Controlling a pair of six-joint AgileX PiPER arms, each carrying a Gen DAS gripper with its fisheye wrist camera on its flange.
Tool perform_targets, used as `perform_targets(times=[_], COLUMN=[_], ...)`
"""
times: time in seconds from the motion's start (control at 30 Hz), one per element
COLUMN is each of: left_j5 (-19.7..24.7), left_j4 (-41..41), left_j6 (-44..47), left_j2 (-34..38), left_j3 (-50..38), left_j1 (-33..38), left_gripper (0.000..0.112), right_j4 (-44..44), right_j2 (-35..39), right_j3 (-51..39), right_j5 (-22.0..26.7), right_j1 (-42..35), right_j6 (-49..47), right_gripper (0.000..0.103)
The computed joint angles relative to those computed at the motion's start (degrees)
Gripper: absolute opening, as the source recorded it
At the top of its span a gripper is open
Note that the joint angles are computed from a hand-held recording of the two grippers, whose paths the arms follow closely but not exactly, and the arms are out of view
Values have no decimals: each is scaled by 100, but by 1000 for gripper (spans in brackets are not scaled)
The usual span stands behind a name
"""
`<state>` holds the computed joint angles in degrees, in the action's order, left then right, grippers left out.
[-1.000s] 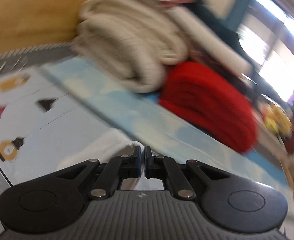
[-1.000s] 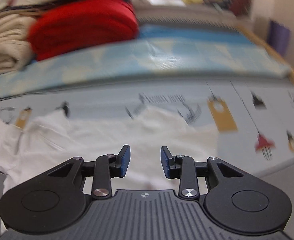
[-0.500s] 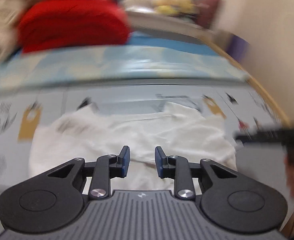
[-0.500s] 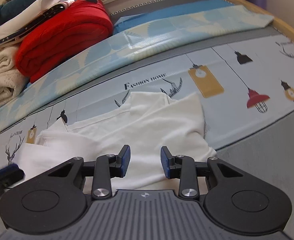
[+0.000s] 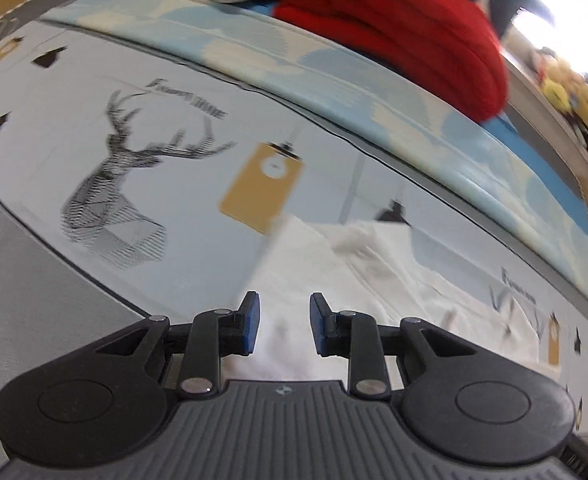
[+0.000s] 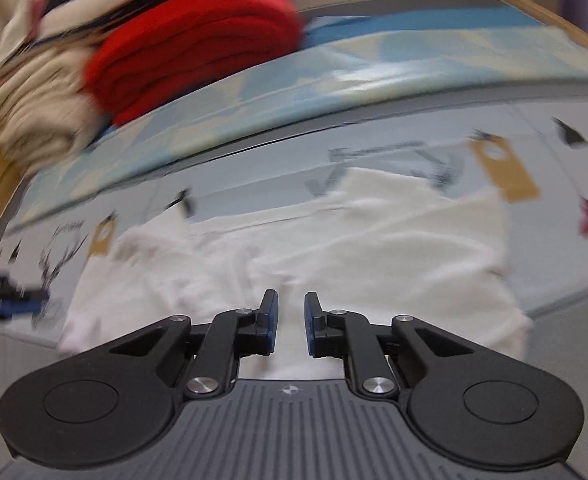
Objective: Fold small clothes
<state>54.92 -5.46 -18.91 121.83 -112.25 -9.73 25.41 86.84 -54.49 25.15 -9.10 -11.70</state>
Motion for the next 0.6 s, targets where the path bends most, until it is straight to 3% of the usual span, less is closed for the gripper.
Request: perform_targets(times=[0.3,0.6], left_j5=[550,748], left_j4=[-435,-535], left_j6=[22,93], left_j2=[315,505], left_j3=[-607,-899], left_j1=[605,747], left_gripper=[30,33], right_j4=[-3067,-6098], right_j2=[909,1777], right_j3=[-526,-885], right_j5=[-527,-326], right_j1=[1521,2477], right_j6=[2238,4274], right_gripper=[44,48])
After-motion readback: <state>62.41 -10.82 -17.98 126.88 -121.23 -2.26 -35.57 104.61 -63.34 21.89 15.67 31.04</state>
